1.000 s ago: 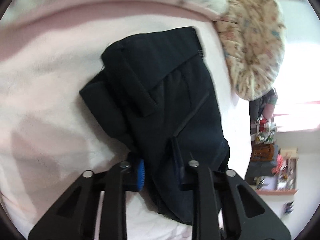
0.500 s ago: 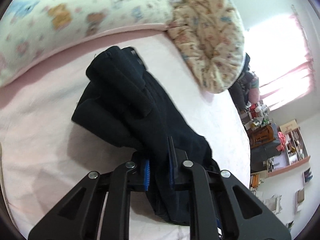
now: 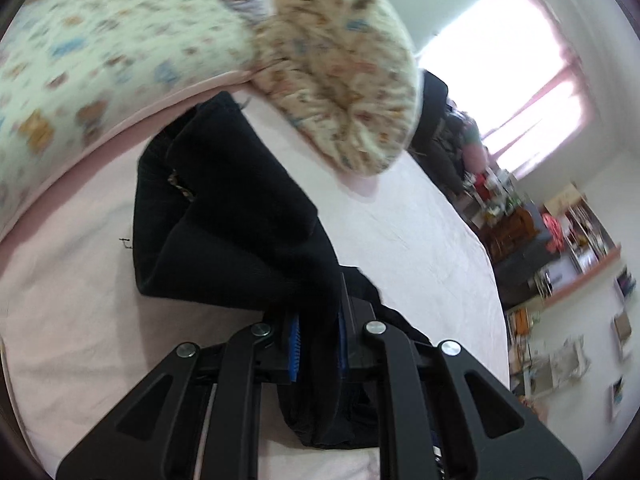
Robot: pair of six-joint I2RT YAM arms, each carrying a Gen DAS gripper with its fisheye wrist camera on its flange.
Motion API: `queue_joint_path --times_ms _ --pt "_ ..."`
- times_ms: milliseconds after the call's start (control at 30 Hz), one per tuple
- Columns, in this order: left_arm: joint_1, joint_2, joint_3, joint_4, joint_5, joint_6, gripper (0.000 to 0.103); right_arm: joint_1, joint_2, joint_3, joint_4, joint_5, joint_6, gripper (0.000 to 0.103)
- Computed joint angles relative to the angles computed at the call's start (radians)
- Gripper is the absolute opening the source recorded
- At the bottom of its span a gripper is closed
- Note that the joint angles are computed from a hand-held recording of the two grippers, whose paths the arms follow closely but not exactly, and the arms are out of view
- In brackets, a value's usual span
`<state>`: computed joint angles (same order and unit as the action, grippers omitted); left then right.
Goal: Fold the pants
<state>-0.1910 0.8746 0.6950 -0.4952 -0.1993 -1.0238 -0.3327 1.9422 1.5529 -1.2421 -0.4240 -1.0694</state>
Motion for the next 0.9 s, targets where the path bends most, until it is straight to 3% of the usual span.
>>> queue_joint_path --times_ms 367,600,733,900 --pt "-0.257 0.279 0.268 0.079 -0.091 0.117 0.014 -0.081 0.104 0.143 -0.048 -0.003 0.011 0.065" --pt "-0.384 0.633 0.549 0.062 -0.040 0.183 0.014 -0.169 0.220 0.311 -0.093 0.016 0.041 0.066" --pt "-0.427 0.904 0.788 -0.034 0.008 0.172 0.014 -0.227 0.309 0.447 -0.129 0.039 0.059 0.066" --pt "-0.486 1.323 1.263 -0.314 0.063 0.211 0.014 -0.300 0.470 0.711 -0.232 0.069 0.071 0.066"
